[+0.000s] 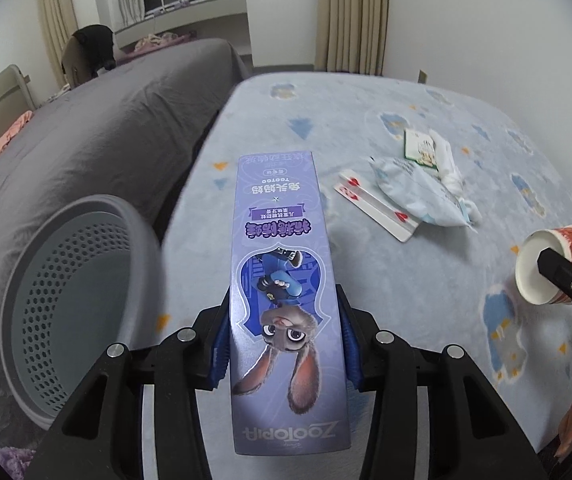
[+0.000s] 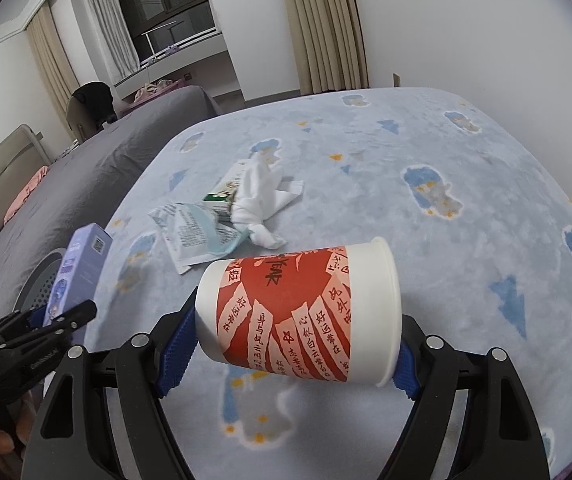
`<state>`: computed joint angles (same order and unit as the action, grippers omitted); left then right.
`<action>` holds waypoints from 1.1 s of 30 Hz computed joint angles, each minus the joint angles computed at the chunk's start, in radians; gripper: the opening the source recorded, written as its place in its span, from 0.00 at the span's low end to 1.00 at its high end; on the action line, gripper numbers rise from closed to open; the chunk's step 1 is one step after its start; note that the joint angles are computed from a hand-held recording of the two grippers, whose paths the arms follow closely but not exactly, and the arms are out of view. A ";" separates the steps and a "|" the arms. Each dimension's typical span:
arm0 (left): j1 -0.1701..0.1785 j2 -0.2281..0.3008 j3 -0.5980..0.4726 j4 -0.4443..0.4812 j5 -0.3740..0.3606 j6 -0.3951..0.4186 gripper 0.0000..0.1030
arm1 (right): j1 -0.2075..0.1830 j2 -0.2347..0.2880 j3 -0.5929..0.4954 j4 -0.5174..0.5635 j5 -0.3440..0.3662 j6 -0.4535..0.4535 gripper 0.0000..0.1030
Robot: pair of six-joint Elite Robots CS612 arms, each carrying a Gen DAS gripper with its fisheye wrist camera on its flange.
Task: Collect trash
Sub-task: 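Grasp the purple Zootopia box with the left tool while the right holds the cup, then carry box and cup over the grey basket and open both tools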
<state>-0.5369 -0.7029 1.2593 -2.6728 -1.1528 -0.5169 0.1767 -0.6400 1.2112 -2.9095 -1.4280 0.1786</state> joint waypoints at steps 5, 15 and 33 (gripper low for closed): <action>0.009 -0.052 0.087 -0.079 0.057 -0.011 0.42 | 0.031 0.000 -0.020 0.008 -0.007 -0.038 0.75; 0.053 -0.134 0.236 -0.120 0.152 -0.101 0.42 | 0.106 0.044 -0.129 0.071 0.063 -0.128 0.75; 0.133 -0.161 0.314 -0.092 0.102 -0.192 0.43 | 0.202 0.218 -0.487 0.329 0.208 -0.268 0.75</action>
